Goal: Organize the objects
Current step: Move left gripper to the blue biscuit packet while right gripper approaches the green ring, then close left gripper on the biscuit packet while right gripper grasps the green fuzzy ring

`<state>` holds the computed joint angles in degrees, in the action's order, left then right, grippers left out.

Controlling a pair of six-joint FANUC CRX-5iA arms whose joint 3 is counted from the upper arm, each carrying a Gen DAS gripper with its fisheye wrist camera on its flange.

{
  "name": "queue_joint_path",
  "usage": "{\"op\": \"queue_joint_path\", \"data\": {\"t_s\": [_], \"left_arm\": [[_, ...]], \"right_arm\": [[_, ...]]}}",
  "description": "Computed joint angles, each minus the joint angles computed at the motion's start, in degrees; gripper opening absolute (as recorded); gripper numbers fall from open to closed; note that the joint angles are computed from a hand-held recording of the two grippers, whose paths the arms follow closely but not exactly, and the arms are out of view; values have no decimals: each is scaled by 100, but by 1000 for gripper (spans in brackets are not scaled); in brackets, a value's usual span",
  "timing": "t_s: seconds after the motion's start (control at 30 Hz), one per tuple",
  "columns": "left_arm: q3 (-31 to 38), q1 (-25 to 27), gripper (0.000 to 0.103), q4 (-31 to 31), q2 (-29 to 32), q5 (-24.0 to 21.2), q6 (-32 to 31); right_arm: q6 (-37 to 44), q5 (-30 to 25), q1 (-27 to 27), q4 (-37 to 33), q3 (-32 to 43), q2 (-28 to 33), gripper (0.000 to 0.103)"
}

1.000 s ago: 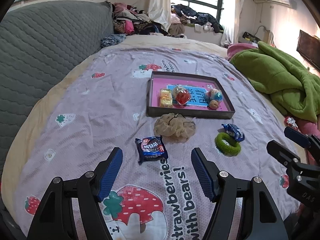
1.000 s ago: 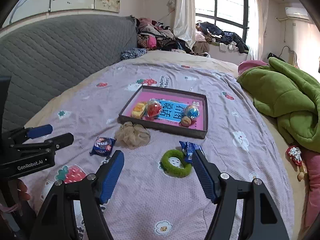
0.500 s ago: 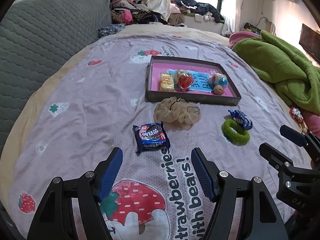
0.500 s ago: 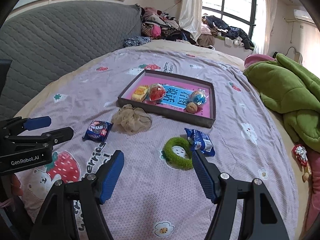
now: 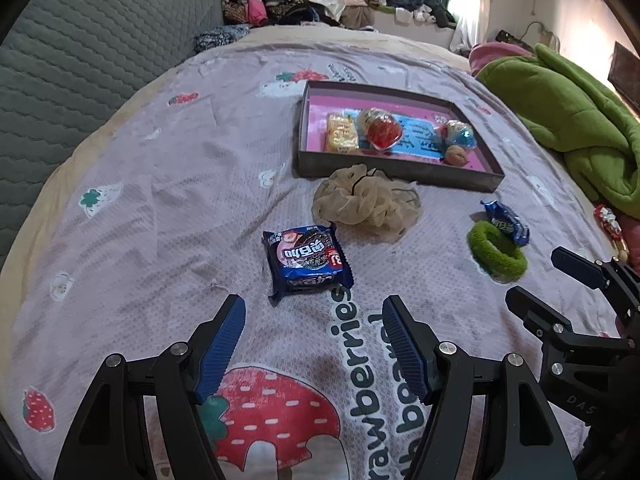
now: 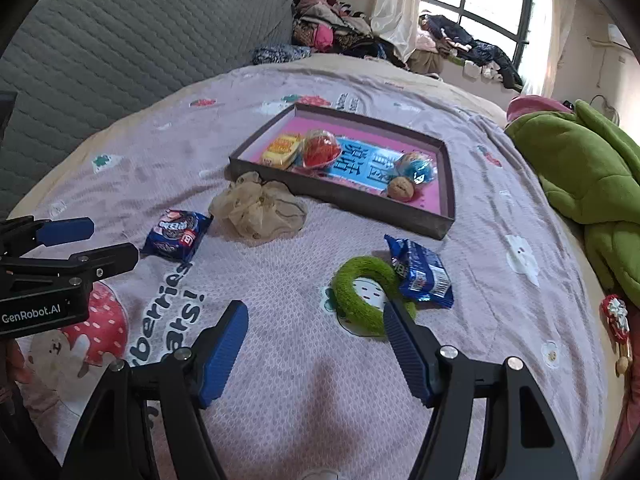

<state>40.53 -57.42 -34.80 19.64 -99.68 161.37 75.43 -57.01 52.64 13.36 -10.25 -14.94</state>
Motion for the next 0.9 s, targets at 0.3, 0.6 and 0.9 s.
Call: {"op": "queue_joint_path", "data": {"t_s": [0.3,0.6,0.9], "left_arm": [[-216,302,72,242,29,178,-21],[-530,600,72,485,-63,526,31],[-682,827,72,667,-36,661,-23]], "right_arm": [[118,62,-183,-194,128,337,69],[115,49,-322,-207,269,647,64],[105,-72,-359,-88,357,963,55]]}}
